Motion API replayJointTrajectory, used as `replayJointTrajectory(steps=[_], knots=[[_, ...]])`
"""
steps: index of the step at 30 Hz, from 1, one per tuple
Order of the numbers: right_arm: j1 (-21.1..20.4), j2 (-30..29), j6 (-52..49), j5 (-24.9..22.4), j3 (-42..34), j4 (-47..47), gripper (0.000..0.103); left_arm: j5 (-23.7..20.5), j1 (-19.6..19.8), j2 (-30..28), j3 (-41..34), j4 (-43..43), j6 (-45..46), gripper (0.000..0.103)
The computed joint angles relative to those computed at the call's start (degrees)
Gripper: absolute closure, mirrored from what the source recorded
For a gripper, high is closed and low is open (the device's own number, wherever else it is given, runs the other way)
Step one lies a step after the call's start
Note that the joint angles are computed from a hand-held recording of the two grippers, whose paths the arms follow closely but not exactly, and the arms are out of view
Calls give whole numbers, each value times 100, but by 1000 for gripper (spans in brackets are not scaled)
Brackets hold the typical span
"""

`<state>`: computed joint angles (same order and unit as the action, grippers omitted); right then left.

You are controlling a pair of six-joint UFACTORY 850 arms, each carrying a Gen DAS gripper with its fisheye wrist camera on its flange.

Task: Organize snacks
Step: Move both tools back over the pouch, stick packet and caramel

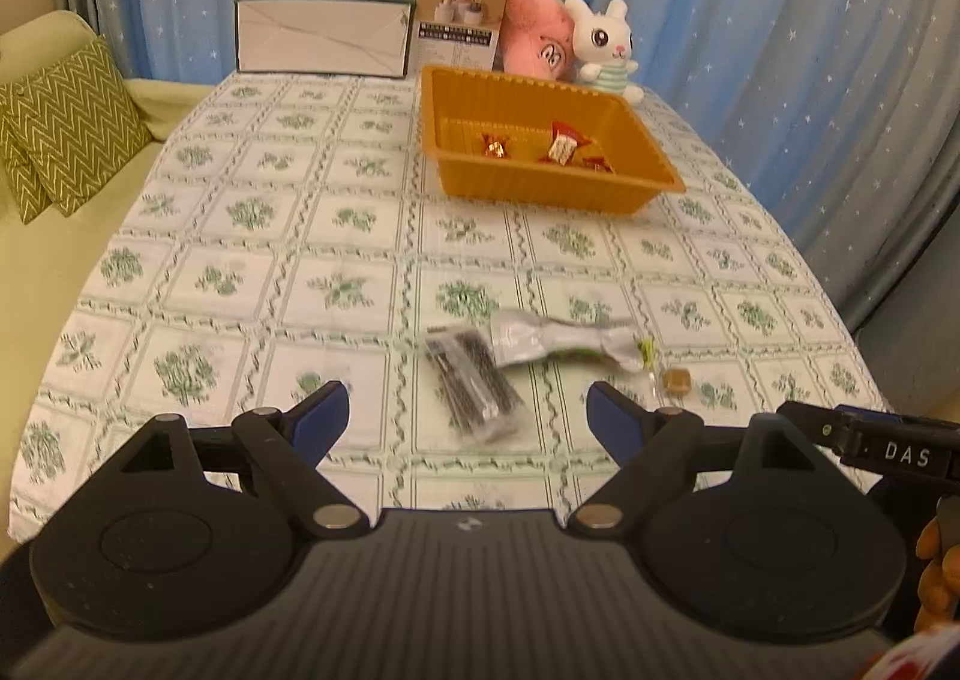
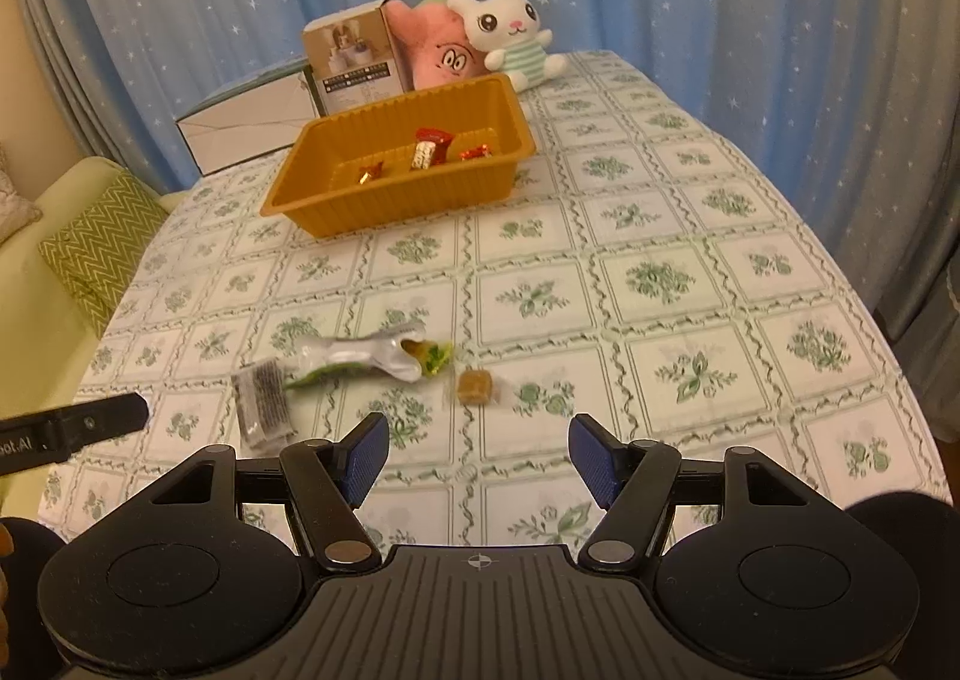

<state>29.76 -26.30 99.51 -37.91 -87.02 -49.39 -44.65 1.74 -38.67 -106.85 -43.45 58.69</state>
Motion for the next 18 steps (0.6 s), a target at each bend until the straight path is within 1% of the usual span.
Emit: replayJointTrajectory(steps=[7, 18], knots=[[14, 6, 53, -31, 51, -86, 37, 77, -43, 73, 174, 23, 48, 18], [-68, -93, -11, 85, 57, 104, 37, 64, -99, -49, 92, 203, -127, 18]])
